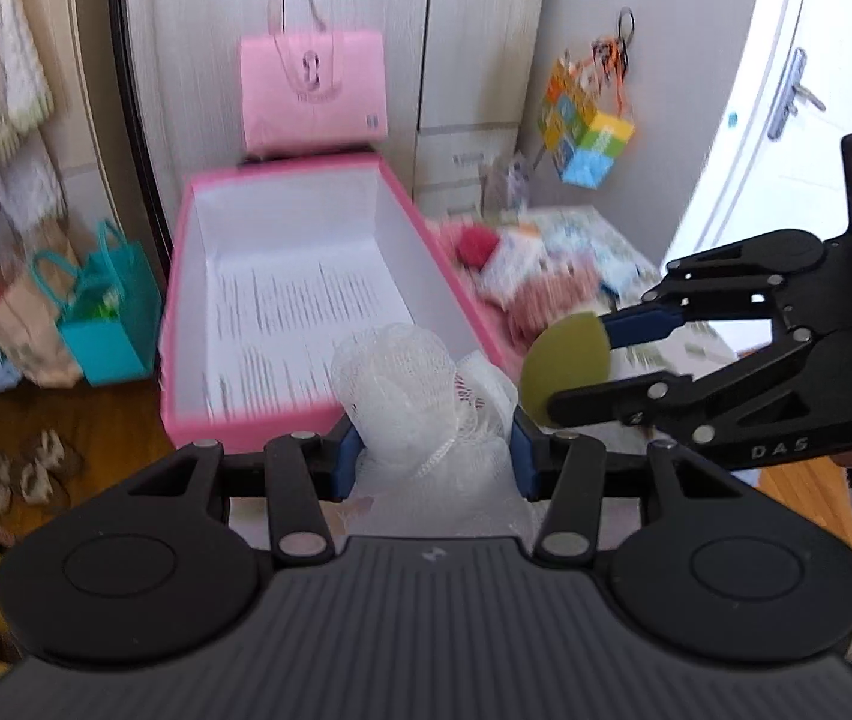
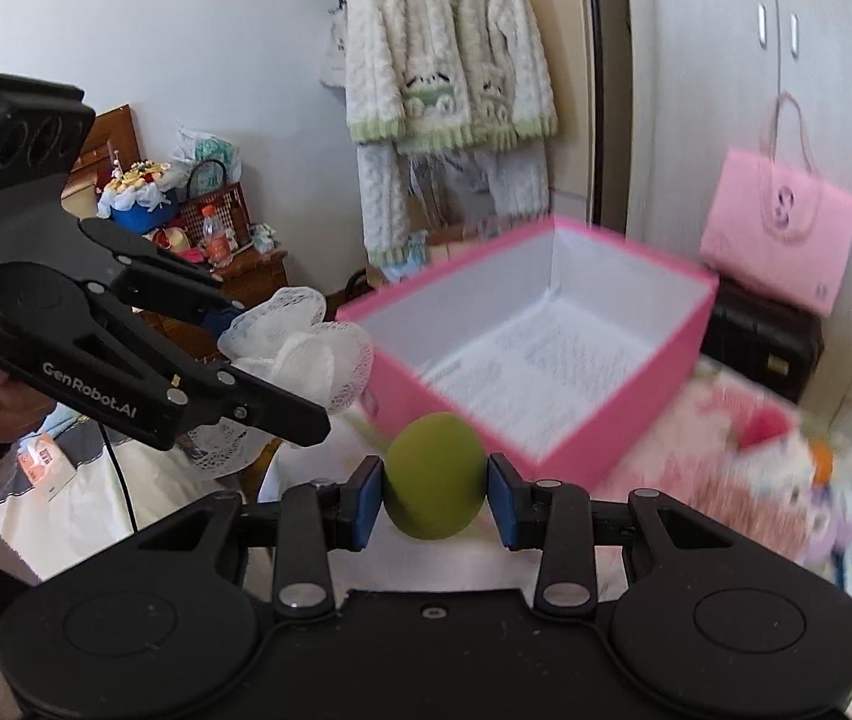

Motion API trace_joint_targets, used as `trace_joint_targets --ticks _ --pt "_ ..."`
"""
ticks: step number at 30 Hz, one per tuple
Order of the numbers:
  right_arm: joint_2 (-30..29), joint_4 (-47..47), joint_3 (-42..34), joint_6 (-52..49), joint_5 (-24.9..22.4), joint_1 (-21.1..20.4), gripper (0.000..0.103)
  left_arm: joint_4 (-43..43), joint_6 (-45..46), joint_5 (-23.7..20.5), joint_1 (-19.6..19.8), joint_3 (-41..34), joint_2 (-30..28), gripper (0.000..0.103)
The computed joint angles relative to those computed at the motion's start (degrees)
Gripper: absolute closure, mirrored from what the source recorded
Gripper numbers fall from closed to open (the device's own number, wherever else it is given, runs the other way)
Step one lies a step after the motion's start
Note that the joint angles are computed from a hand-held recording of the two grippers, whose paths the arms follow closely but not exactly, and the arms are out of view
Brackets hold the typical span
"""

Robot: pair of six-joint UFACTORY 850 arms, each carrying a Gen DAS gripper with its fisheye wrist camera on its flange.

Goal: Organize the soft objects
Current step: 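Carry the lace veil and green sponge together over the pink shoebox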

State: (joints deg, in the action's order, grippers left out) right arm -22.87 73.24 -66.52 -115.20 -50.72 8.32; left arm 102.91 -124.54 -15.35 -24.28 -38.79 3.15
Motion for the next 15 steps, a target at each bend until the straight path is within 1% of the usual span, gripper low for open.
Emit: trace_joint_targets --ticks 2,4,6,9,11,13,15 --pt "-1.37 0.87 -2.29 -0.92 0.34 0.83 0.06 3.47 -2.27 0.19 1.67 -1.53 -1.22 0.056" --pt "-3.19 1.79 -5.23 -2.07 0.36 1.5 0.06 7.61 -5.59 1.33 3.61 -3.45 -3.08 0.056" --pt "-5.5 1.47 -8.66 -1.56 0.71 2.23 0.06 13.79 -11.62 2.51 5.79 -5.72 -5.66 0.056" --pt "-9.7 0.39 -14.67 -0.35 2.04 3.37 0.06 19.15 -16.91 3.45 8.17 -9.47 -9.92 0.056" --pt "-13.2 -2.34 -19.81 2.74 2.61 4.21 0.06 23.19 -20.73 4.51 10.03 -11.78 -12.65 0.056" --pt "-17.05 -6.18 -25.46 6.3 2.4 4.93 0.06 27.46 -24.95 6.55 11.93 -14.49 -15.75 0.056" --pt "-20.1 -9.28 -29.9 8.51 2.28 5.62 0.06 28.91 -26.31 8.47 13.51 -17.33 -18.87 0.056"
